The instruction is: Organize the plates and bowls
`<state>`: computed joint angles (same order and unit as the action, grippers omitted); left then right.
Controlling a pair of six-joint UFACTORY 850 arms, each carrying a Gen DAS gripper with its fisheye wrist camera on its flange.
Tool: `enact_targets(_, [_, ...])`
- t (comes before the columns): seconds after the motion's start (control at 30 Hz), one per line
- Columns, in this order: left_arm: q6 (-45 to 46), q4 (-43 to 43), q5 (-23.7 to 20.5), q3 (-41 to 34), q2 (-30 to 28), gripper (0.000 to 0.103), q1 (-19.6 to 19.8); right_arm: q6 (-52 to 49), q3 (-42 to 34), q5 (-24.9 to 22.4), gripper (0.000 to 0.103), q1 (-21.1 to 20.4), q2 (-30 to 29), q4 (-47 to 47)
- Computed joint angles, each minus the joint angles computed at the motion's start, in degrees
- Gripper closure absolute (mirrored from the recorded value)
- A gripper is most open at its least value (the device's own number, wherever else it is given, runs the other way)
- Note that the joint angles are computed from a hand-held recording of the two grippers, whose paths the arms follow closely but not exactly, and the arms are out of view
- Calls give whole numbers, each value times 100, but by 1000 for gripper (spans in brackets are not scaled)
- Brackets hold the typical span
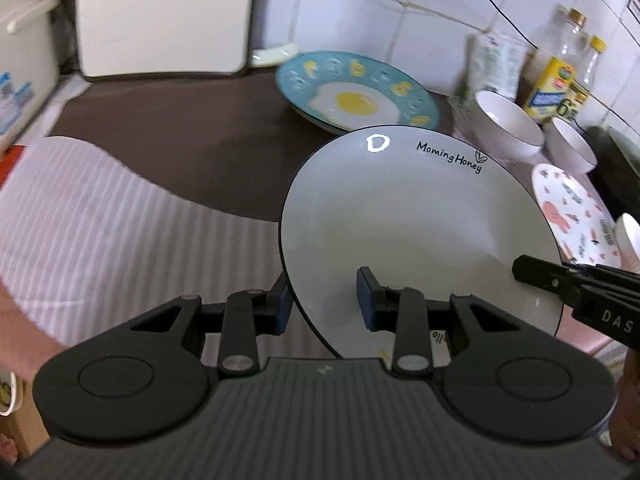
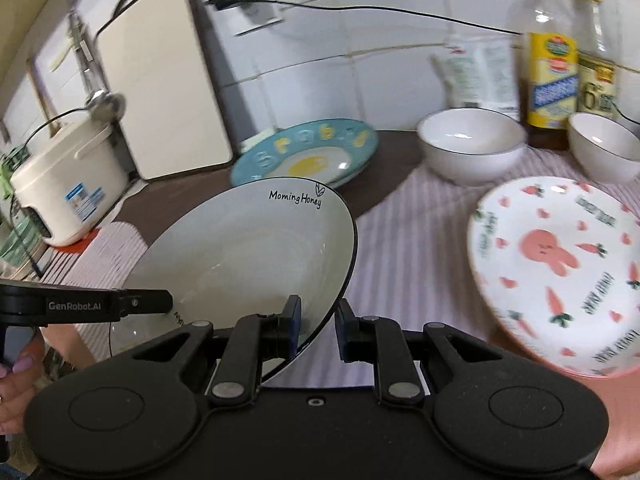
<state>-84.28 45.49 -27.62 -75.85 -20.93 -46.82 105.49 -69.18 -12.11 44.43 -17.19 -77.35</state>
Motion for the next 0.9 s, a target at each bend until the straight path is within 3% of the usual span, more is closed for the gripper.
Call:
enact_targets(0.17, [665,-527,132,-372,-324,71,30,611,198,-58,81,-122,99,-398])
enact_targets(0.27, [946,-811,17,-580,-478,71,14,55,158,-136,81,-134,51,203])
enact_targets(0.5, [1201,-967,-80,-798,-669,71,19,169,165,-74,81,-222,-6,123])
enact_targets(0.73, [1358,-1081,-198,-908,-728,71,56,-562,-52,-43,81,-275,-155,768])
enact_targets(0.9, [1456,-1220,-278,-931,-759,71,62,45,20,-6,81,-261,-171,228])
